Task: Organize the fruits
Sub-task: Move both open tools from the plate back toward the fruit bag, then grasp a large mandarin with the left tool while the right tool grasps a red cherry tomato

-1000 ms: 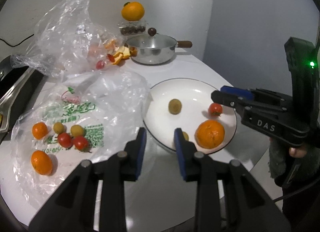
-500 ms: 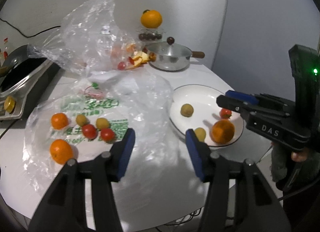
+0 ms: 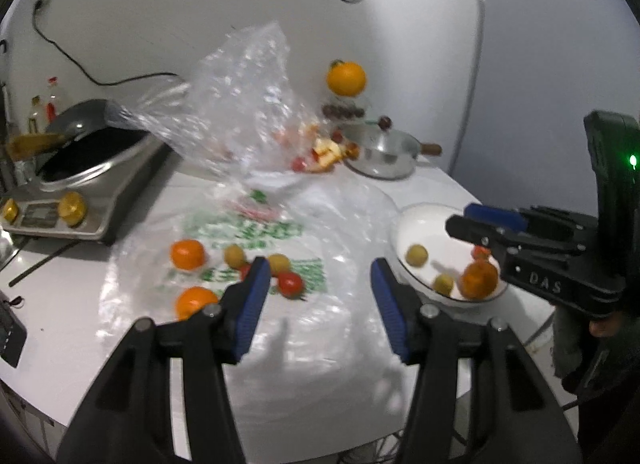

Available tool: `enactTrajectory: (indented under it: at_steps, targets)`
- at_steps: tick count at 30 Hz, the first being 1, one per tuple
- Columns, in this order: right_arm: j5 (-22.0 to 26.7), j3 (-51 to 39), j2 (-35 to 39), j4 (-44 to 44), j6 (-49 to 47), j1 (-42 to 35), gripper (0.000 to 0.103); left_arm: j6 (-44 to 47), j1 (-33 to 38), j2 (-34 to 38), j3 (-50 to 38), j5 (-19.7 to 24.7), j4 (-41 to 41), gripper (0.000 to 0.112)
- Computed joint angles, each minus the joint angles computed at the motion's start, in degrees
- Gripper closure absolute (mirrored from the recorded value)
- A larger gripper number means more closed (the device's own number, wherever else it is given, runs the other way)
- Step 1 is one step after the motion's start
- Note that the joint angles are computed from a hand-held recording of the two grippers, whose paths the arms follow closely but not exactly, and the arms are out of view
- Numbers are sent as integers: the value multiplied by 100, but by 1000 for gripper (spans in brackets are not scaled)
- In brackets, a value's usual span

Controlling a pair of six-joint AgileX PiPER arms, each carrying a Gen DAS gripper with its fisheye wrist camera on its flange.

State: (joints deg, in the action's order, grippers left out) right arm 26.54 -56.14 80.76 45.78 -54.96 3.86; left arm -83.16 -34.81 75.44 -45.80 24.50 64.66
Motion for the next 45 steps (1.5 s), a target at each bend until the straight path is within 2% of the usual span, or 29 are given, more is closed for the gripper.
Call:
enactTrajectory:
  at_steps: [9, 12, 15, 22, 37, 45]
  targets:
    - [-303, -44, -143, -538, 731, 658, 72, -575, 454, -548, 523, -78, 716, 58]
    - [-366, -133, -88, -884, 1104, 898, 71, -566, 646, -678, 656, -159, 760, 58]
    - [-413, -206, -2, -1111, 1375, 1099, 65, -432, 902, -776, 758, -322, 680, 58]
    - [-487, -408, 249, -1634, 1959, 1543, 65, -307, 1379, -856, 941, -652, 670, 58]
    - [-436, -825, 882, -1965, 2346, 1861, 65, 111, 2135, -322, 937, -1447, 431, 58]
    - [-355, -1105, 1269, -1893, 2299, 1890, 65, 232, 2276, 126, 766, -1665, 407, 58]
